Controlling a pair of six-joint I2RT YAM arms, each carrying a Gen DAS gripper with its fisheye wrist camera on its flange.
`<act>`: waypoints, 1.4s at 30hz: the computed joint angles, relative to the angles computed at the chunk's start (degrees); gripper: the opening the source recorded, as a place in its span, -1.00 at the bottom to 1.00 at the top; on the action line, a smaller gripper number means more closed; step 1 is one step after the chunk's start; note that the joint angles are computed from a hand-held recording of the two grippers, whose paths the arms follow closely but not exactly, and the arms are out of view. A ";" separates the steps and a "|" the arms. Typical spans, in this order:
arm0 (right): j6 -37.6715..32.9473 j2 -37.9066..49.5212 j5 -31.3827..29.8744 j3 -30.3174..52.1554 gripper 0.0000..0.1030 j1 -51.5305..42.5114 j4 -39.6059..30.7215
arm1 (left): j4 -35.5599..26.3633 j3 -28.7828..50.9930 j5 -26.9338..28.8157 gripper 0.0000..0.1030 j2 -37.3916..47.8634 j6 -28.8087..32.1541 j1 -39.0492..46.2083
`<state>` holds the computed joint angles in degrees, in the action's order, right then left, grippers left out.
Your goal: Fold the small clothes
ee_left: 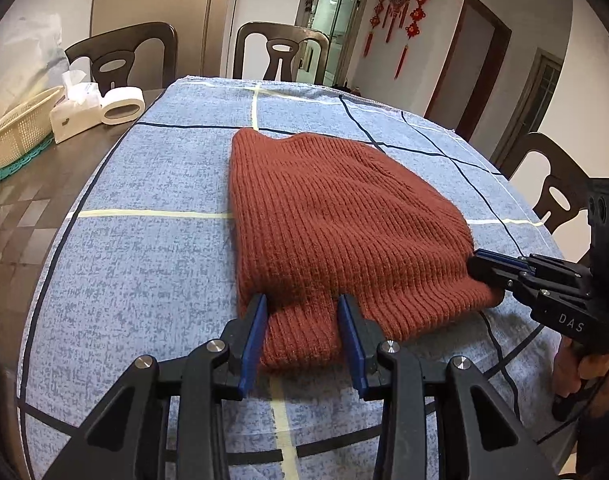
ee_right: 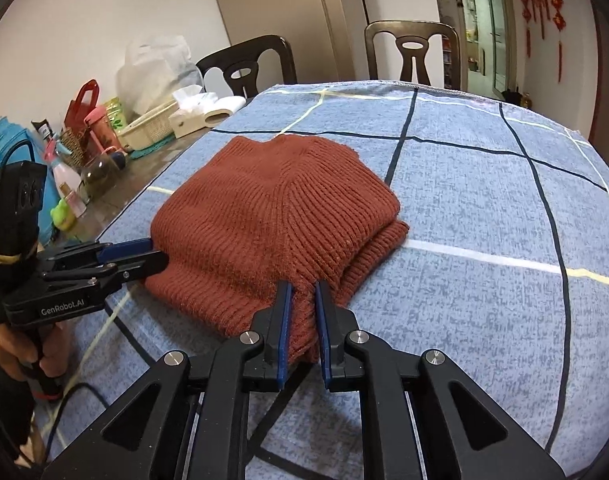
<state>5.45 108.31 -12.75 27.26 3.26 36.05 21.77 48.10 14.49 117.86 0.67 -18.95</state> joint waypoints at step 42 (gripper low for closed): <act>0.50 -8.18 -1.90 -2.32 -0.61 -3.07 -6.84 | -0.13 -4.67 -1.53 -0.23 -5.40 0.15 1.40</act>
